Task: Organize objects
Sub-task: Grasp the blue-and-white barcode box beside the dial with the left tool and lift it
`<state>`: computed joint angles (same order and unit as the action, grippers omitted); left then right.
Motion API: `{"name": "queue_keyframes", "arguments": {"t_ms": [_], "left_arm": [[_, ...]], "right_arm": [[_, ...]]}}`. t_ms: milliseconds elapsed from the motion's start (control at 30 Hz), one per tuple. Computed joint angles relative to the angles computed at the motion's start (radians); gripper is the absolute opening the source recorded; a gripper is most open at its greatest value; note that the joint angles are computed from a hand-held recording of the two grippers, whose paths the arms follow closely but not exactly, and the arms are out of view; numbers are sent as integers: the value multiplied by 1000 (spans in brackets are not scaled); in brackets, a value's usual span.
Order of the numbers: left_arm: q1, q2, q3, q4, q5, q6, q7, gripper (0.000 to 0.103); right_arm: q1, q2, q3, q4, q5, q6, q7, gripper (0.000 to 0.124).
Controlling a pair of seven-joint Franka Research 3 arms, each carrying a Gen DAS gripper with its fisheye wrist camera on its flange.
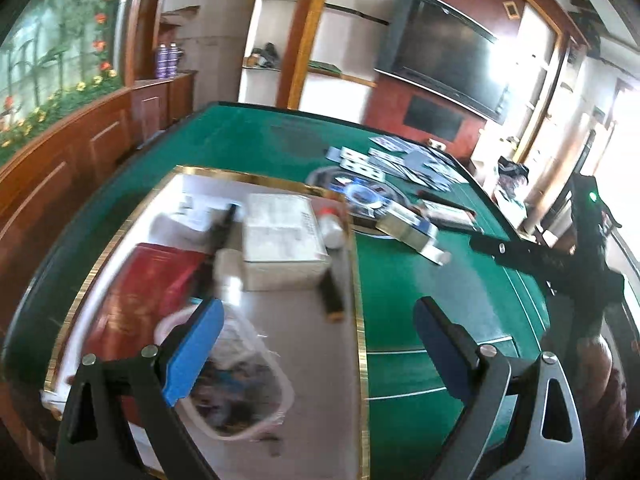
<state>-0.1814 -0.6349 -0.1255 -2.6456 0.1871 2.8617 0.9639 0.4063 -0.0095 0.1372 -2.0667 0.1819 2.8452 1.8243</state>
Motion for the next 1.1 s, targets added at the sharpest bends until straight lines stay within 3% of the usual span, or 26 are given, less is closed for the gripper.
{"name": "queue_keyframes", "arguments": {"t_ms": [233,367,467,600,700,800,967,1100], "left_arm": [[-46,108,-32,82,-1,-28,16,95],[-45,173,-66,149,25,-54,16,95],[-80,242,-52,211,-6,-72,41,95],[-72,343,-69,309,-20,-95,23,95],[-35,451,-106,414,37,-106,-65,95],[-13,573,-121,530,115,-122,-194,95],[-28,716,-88,688,244,-192,-410,95],[-69,814,-46,819,407,-299,-590,95]], "right_arm": [[-66,8,-47,-22,-23,8,91,96],[-93,55,-73,38,-137,22,204,96],[-99,84,-98,74,-218,51,263,96],[-103,78,-125,32,-290,120,335,96],[-133,72,-91,17,-105,115,212,96],[-130,62,-90,1,-76,139,201,96],[-126,70,-75,16,-11,123,124,96],[-120,72,-75,17,13,124,96,96]]}}
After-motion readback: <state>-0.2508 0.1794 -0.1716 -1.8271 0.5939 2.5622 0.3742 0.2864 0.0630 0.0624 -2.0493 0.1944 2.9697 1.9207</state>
